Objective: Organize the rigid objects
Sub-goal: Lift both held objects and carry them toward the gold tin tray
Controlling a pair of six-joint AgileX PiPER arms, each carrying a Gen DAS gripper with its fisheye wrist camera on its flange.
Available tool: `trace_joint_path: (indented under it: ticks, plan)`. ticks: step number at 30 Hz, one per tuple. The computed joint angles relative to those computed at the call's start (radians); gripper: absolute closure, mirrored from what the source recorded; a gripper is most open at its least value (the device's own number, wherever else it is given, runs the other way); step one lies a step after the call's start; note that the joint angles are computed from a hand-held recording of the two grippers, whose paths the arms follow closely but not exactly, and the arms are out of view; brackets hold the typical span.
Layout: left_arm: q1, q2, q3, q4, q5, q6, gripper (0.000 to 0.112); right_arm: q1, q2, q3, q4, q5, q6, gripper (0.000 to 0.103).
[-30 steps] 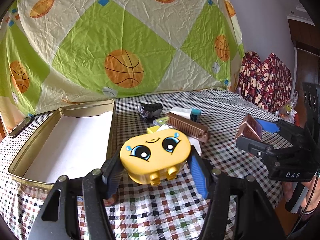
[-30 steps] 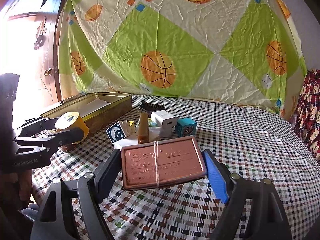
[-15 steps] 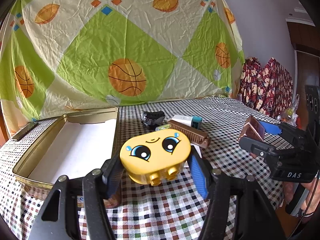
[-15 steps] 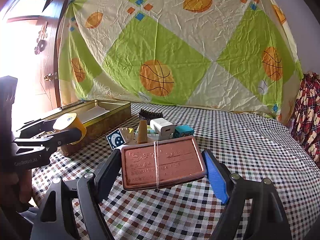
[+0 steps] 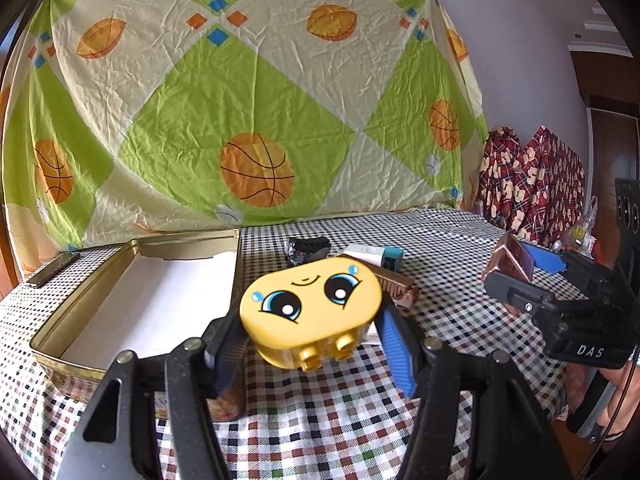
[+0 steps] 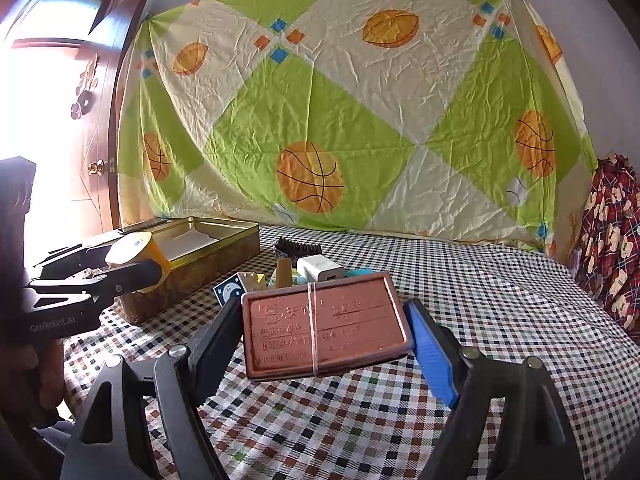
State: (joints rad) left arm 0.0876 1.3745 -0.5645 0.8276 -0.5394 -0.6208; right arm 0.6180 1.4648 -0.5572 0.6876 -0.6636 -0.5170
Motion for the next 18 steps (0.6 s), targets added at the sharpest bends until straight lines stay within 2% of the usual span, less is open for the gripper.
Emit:
trace_joint_path:
  ticks: [7,18]
  plan:
    - [0.023,-0.004,0.013,-0.012,-0.045,0.009,0.051,0.06,0.017,-0.002,0.144,-0.11,-0.071,0.021]
    - [0.066,-0.001,0.016,-0.004,-0.077,-0.004,0.051,0.126,0.061,-0.035,0.194,-0.176,-0.073,0.021]
